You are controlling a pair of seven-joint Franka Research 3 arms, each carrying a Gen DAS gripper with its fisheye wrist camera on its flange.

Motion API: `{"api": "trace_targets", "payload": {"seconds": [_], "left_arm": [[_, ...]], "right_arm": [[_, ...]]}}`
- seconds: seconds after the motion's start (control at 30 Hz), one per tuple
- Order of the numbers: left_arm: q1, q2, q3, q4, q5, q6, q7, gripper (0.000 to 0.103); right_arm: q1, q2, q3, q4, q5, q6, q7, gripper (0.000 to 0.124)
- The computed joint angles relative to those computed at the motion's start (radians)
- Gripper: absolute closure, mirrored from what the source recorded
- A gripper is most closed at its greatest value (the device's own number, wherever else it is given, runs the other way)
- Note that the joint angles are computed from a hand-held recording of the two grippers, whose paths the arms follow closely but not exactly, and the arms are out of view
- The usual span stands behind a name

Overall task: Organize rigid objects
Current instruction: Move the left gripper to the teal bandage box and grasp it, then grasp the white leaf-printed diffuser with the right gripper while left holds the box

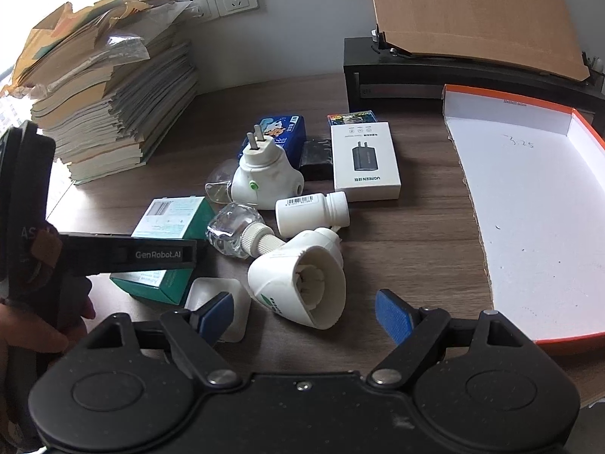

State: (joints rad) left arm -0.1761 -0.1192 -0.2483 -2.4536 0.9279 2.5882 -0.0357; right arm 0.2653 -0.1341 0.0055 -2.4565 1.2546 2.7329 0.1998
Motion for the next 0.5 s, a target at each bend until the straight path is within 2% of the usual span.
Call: {"api": "trace_targets", "payload": {"seconds": [0.17, 0.3, 0.4, 0.47, 0.5], "left_arm": [[-0.001, -0.033, -0.005, -0.028, -0.008, 0.005, -0.018, 0.031], [0.003, -0.061, -0.014, -0.046, -0.007, -0.003, -0.035, 0.031], [0.006, -0.075, -0.018, -0.055, -0.013, -0.006, -0.04, 0.031], [0.006, -0.081, -0.021, -0.059, -0.018, -0.007, -0.038, 0.031], [0.007, -0.085, -0.023, -0.061, -0.018, -0.009, -0.041, 0.031]], "right_arm": [[-0.003, 0.046, 0.001, 0.044, 0.031, -0.05, -0.011, 0.027], [-0.006, 0.093, 0.022, 0.079, 0.011, -0.037, 0.032, 0.027], [-0.01, 0.122, 0.031, 0.104, 0.044, -0.035, 0.019, 0.028], [-0.008, 0.145, 0.043, 0.118, 0.007, 0.011, 0.066, 0.028], [-0.014, 0.155, 0.042, 0.126, -0.004, 0.003, 0.073, 0.029]]}}
